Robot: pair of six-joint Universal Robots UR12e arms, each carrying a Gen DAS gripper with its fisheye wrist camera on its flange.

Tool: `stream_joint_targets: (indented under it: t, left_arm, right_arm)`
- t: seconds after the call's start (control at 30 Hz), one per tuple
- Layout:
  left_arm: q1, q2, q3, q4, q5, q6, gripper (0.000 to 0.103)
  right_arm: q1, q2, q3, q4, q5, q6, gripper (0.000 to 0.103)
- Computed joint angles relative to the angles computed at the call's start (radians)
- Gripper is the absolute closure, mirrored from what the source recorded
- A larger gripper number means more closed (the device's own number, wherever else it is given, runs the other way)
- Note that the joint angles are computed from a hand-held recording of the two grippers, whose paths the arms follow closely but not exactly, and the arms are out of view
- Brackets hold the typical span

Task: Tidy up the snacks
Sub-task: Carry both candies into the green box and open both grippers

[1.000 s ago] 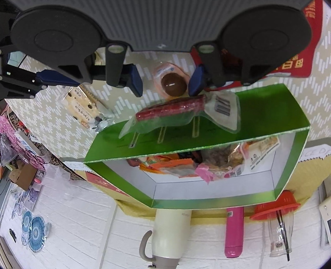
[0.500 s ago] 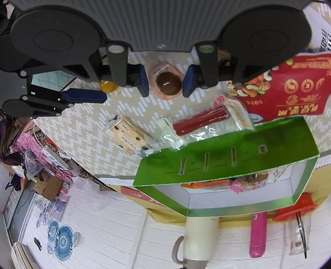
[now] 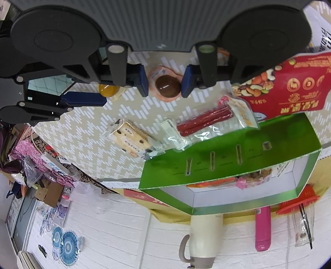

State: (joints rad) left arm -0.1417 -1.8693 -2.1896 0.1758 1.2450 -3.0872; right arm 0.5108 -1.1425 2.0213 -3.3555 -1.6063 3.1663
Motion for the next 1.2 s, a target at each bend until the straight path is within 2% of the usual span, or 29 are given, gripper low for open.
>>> stream_joint_targets:
  t: [0.07, 0.2, 0.4, 0.5, 0.67, 0.97, 1.2]
  left_arm:
    - [0.014, 0.011, -0.007, 0.011, -0.038, -0.031, 0.073]
    - [0.034, 0.041, -0.014, 0.08, -0.068, -0.082, 0.073]
    - [0.071, 0.057, 0.025, 0.147, -0.115, -0.185, 0.073]
    - [0.082, 0.048, 0.061, 0.129, -0.116, -0.222, 0.073]
    - [0.092, 0.009, 0.13, 0.042, -0.149, -0.263, 0.073]
    - [0.071, -0.079, 0.23, -0.048, -0.112, -0.265, 0.073]
    - [0.06, -0.112, 0.267, -0.086, -0.084, -0.247, 0.072]
  right_arm:
    - [0.001, -0.008, 0.001, -0.015, 0.005, -0.006, 0.043]
    - [0.005, -0.017, -0.01, -0.084, -0.02, -0.037, 0.043]
    - [0.0, 0.004, -0.08, -0.158, -0.056, -0.094, 0.043]
    - [-0.006, 0.026, -0.124, -0.159, -0.067, -0.088, 0.043]
    - [-0.019, 0.071, -0.189, -0.123, -0.079, -0.067, 0.043]
    - [-0.037, 0.133, -0.254, -0.061, -0.071, -0.063, 0.042]
    - [-0.047, 0.156, -0.282, -0.034, -0.041, -0.059, 0.041]
